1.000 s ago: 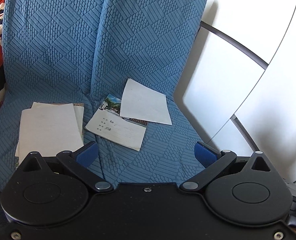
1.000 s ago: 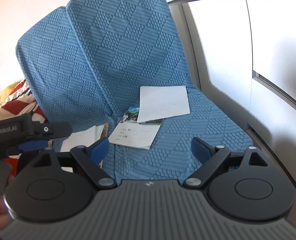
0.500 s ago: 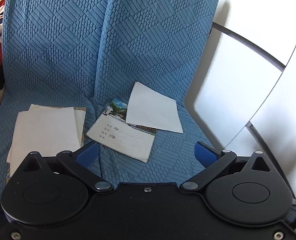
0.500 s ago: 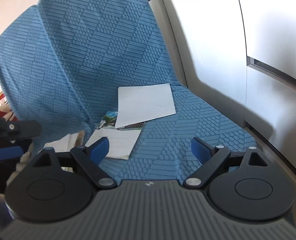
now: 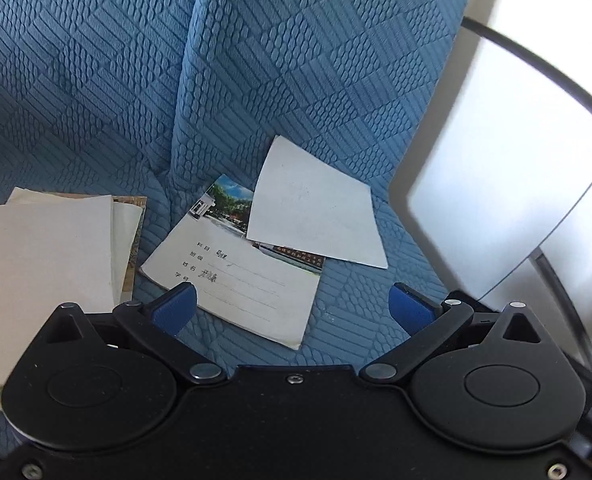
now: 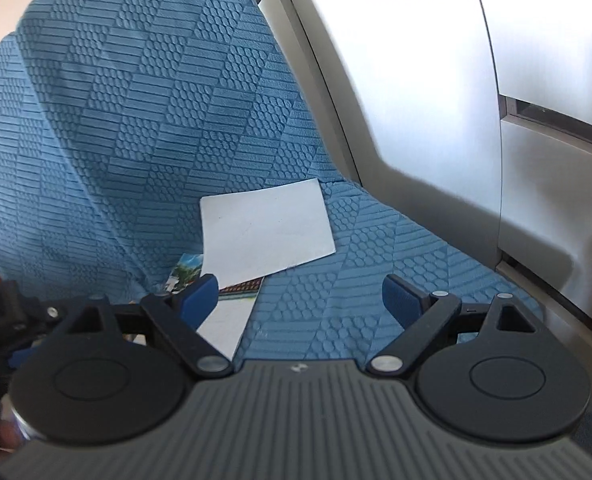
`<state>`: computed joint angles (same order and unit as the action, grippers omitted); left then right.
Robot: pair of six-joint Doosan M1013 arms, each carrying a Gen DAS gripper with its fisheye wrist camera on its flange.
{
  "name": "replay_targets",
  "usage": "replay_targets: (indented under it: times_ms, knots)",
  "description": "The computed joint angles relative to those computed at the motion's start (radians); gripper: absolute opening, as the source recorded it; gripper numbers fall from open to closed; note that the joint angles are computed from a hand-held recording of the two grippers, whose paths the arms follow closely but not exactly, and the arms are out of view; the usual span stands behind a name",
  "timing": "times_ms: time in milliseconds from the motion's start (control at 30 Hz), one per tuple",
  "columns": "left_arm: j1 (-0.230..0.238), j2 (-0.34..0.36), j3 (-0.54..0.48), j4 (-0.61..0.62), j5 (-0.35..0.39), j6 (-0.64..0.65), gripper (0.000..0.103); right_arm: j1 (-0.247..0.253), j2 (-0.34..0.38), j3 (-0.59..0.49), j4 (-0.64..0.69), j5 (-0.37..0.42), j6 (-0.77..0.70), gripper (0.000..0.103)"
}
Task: Organize objects
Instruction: 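Raise both open tools away from the stack, then move both open grippers toward the loose white sheet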
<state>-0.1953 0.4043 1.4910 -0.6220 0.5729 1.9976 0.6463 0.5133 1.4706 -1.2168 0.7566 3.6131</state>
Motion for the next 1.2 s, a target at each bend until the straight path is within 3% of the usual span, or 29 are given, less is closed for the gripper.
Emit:
replay_targets:
  times_ms: [333, 600, 800, 1033, 1133, 1200]
  knots:
    - [-0.028, 0.095, -0.089, 0.104, -0.012, -0.125, 0.102, -0.083, 0.041, -0.033, 0.056, -0.117, -0.098, 0.089]
    - [-0.051, 0.166, -0.177, 0.227, 0.006, -0.237, 0.102, -0.134, 0.063, -0.043, 0.136, -0.219, -0.158, 0.081]
    - [-0.055, 0.213, -0.234, 0.253, 0.027, -0.262, 0.102, -0.170, 0.096, -0.083, 0.225, -0.286, -0.277, 0.076]
    - [-0.058, 0.262, -0.291, 0.279, 0.045, -0.296, 0.100, -0.191, 0.121, -0.116, 0.343, -0.312, -0.398, 0.072]
    - [-0.058, 0.277, -0.307, 0.272, 0.052, -0.293, 0.096, -0.195, 0.130, -0.129, 0.380, -0.302, -0.428, 0.069]
    - [-0.058, 0.288, -0.316, 0.266, 0.049, -0.295, 0.087, -0.196, 0.137, -0.140, 0.391, -0.294, -0.438, 0.069]
